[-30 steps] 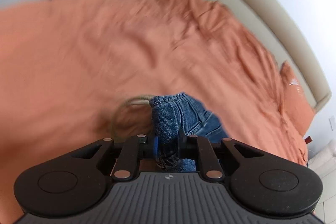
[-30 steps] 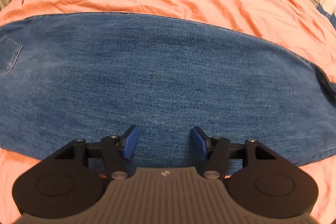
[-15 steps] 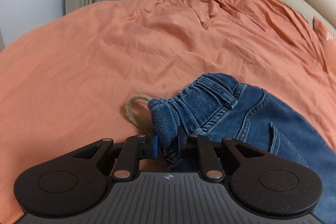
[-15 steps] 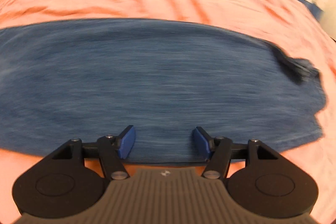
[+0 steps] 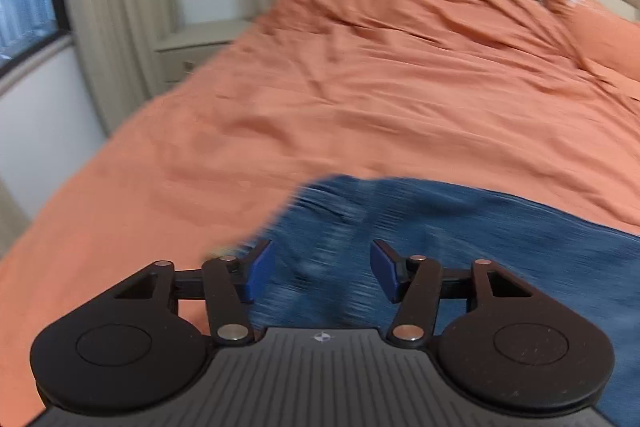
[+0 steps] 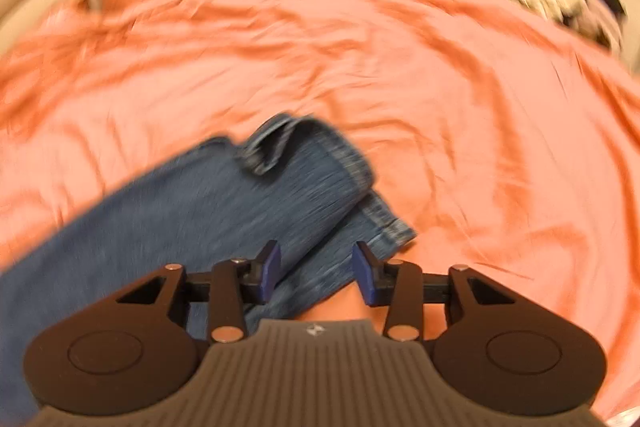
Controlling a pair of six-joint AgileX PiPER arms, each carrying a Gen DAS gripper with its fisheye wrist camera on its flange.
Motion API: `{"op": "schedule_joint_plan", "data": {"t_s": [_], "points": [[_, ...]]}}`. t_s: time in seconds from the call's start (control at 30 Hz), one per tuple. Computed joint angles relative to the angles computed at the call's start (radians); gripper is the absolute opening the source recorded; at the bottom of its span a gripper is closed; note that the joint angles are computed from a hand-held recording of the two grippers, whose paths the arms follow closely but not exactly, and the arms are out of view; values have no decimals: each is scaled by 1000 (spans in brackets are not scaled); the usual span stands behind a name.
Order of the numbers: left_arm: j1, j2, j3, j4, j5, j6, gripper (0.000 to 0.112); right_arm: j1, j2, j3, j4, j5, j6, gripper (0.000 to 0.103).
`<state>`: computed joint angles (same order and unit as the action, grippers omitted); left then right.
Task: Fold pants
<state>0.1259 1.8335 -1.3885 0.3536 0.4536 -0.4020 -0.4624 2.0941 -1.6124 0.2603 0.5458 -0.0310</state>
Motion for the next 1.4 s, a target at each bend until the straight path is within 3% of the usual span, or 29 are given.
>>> {"op": "schedule_joint_plan", "data": {"t_s": [0.2,0.23,0.27,0.3,0.33,0.47,0.6,0.7,0.77,0.83,0.87,0.9,1.0,1.13,1.17,1.2,1.3,1.4], "points": [[-110,37,26,61,18,-62,55,-102,134,-70,395,5,-191,31],[-122,49,25,73,31,-77,55,-103,161,-90,399,7,-176,27],[-131,57,27,86,41,-92,55,-100,184,-113,387,11,-150,11],[-139,62,32,104,48,-112,55,-96,191,-122,384,9,-145,1],[-142,72,29,112,56,-118,54,-97,204,-146,408,17,-172,1],[-156,97,27,163,73,-171,54,-97,223,-248,487,24,-275,5],[-178,121,12,222,90,-231,55,-100,275,-410,349,121,-172,5],[-189,127,15,255,88,-262,58,-108,264,-382,306,124,-191,5],[-196,130,18,276,87,-286,58,-128,253,-329,356,137,-242,6],[-200,136,15,287,90,-303,59,-140,257,-289,401,149,-293,14],[-205,136,16,296,94,-314,59,-136,266,-283,397,142,-291,25],[-208,137,16,305,97,-323,59,-132,277,-281,404,133,-293,30],[-216,138,16,322,105,-336,59,-122,331,-329,443,122,-250,39],[-219,144,18,340,104,-369,62,-89,405,-453,375,131,-136,40],[-221,147,17,345,105,-376,62,-80,411,-469,348,126,-110,37],[-222,149,16,347,106,-382,62,-72,412,-475,329,119,-90,25],[-222,150,8,333,111,-369,62,-60,376,-441,287,84,-57,5],[-211,146,7,302,103,-337,62,-75,255,-293,391,9,-168,5]]}}
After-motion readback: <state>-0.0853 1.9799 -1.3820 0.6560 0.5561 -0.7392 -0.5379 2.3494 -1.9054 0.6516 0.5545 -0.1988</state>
